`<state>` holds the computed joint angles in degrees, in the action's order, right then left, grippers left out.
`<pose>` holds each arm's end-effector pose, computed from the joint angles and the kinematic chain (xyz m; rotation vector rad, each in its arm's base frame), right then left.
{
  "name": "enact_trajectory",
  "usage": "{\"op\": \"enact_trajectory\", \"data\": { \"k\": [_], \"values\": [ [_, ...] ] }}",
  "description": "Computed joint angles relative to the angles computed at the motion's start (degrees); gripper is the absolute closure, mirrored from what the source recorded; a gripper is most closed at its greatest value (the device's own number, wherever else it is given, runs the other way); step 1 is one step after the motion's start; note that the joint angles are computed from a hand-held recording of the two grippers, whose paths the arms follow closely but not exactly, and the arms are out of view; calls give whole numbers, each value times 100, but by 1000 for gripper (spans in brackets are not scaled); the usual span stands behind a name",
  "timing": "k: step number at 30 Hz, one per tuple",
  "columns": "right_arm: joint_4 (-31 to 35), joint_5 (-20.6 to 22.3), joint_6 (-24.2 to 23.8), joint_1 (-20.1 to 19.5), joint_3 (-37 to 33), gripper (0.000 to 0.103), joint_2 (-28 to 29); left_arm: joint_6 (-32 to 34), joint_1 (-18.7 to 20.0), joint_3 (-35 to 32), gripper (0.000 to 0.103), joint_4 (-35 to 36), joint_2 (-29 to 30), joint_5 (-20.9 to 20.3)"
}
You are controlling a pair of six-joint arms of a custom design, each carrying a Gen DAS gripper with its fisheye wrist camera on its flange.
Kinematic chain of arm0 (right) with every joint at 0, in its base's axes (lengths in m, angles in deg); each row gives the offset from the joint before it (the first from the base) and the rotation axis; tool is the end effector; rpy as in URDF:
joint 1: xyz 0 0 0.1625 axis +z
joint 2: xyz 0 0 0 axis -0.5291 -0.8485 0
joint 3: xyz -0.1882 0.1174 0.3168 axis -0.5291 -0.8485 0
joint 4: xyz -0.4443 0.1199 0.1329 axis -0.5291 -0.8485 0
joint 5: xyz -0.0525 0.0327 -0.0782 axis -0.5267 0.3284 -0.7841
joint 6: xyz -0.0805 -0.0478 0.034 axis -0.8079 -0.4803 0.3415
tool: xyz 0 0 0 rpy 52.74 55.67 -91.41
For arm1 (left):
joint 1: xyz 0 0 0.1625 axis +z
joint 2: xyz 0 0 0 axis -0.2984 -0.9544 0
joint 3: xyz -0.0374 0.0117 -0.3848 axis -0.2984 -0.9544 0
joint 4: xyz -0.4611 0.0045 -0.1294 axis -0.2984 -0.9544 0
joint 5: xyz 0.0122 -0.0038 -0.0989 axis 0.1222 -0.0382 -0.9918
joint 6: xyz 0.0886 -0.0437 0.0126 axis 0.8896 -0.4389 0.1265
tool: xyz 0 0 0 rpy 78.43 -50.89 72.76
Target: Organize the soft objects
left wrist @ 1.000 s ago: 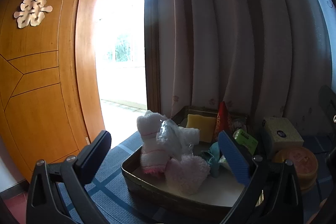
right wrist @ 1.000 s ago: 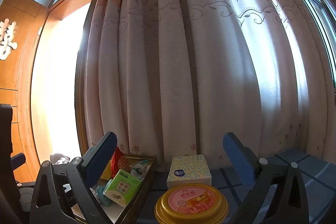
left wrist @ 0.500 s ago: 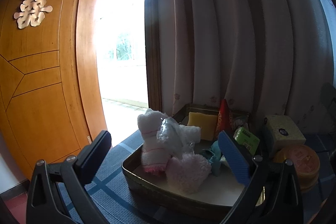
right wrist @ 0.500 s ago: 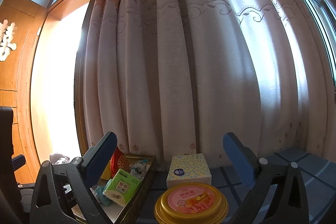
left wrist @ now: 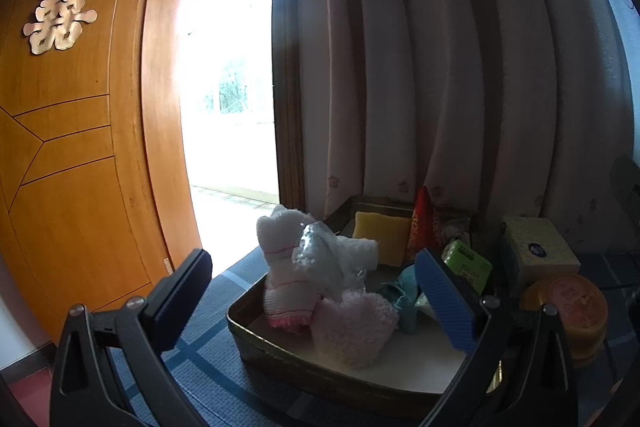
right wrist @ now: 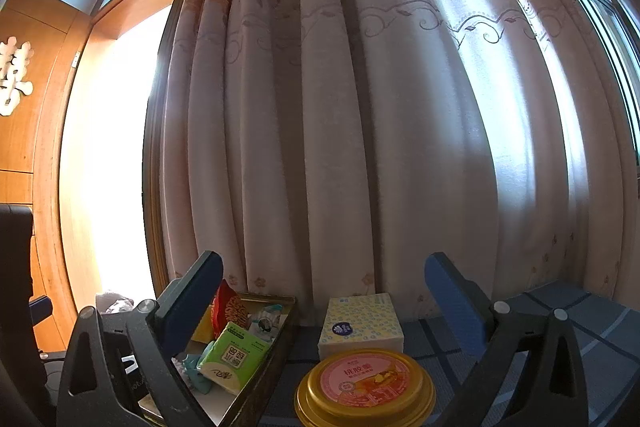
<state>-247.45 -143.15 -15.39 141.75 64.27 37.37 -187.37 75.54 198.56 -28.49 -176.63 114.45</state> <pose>0.2619 -0.4330 -0.0723 0.6614 -1.7241 1.8466 -0.0258 -0.4523 0.1636 0.2924 1.7746 -1.4750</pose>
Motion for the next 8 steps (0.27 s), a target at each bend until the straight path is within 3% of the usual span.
{"op": "enact_trajectory", "data": {
  "k": [8],
  "values": [
    [103, -38, 71, -2, 48, 1, -59, 41, 2, -17, 0, -61, 23, -86]
  ]
}}
